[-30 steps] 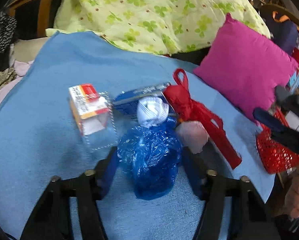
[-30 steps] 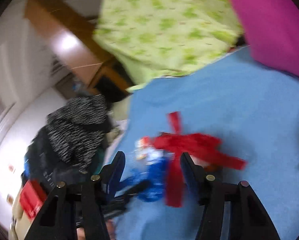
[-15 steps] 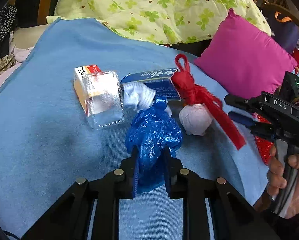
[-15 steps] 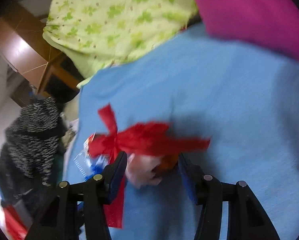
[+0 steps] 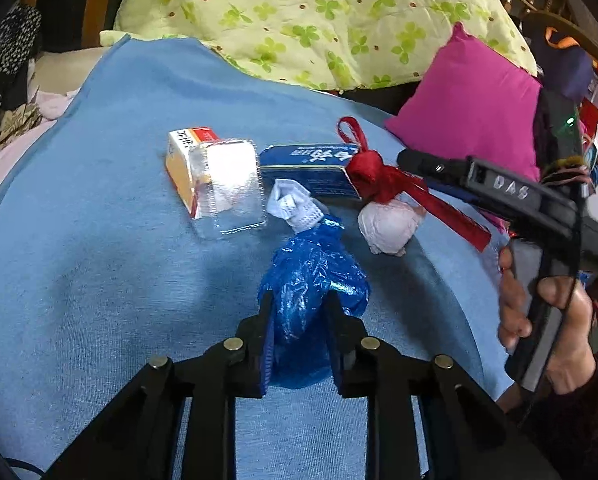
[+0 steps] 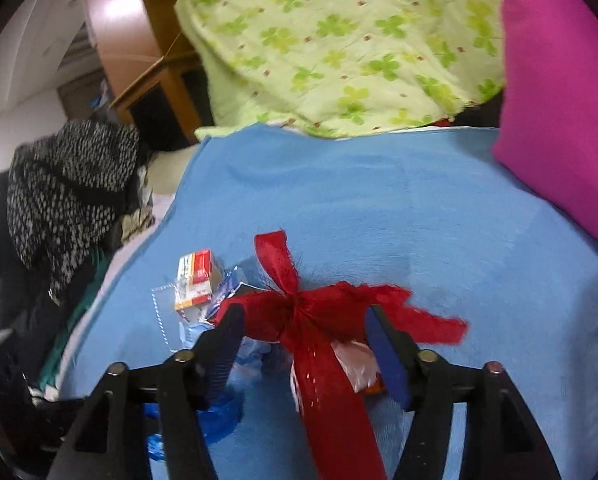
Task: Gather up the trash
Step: 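Grasp the blue plastic bag with the left tool, then grasp the orange packet with the right tool while the left tool holds the blue bag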
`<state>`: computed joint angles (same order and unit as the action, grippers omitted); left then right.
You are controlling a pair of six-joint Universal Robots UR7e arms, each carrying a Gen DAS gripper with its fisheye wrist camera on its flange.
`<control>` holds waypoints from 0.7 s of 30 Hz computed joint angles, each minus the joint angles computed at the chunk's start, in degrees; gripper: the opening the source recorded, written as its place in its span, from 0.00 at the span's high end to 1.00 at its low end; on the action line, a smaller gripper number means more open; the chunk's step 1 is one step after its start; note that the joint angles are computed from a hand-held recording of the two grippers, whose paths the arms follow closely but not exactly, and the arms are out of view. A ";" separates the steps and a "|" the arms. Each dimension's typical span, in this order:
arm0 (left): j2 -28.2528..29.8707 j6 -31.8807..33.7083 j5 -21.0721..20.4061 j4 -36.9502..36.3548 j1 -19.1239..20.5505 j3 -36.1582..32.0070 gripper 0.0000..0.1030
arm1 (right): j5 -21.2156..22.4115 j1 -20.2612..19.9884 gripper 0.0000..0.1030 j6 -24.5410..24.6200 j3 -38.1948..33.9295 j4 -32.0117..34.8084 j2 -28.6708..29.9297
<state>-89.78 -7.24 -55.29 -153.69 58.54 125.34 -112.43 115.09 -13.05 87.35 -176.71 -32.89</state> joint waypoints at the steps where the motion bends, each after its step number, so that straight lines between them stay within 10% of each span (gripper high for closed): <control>1: 0.25 -0.41 -0.24 -0.13 0.21 -0.27 0.70 | 0.42 -0.31 0.34 -0.79 -0.80 1.64 0.30; 8: 1.85 -1.19 0.63 -1.61 1.29 -0.79 0.42 | -1.59 -1.51 0.35 -4.27 -4.04 7.79 2.79; 12: 3.06 -0.79 0.21 -1.50 1.93 -1.41 0.41 | 1.48 -2.73 0.75 -0.03 -3.66 8.50 1.81; 21: 4.10 0.31 0.29 -0.97 1.95 -1.43 0.41 | 6.75 -5.45 0.79 12.68 4.66 5.14 -6.08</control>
<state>-85.68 -6.93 -55.00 -154.66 60.49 123.91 -105.68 109.64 -0.37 92.02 -171.57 -38.97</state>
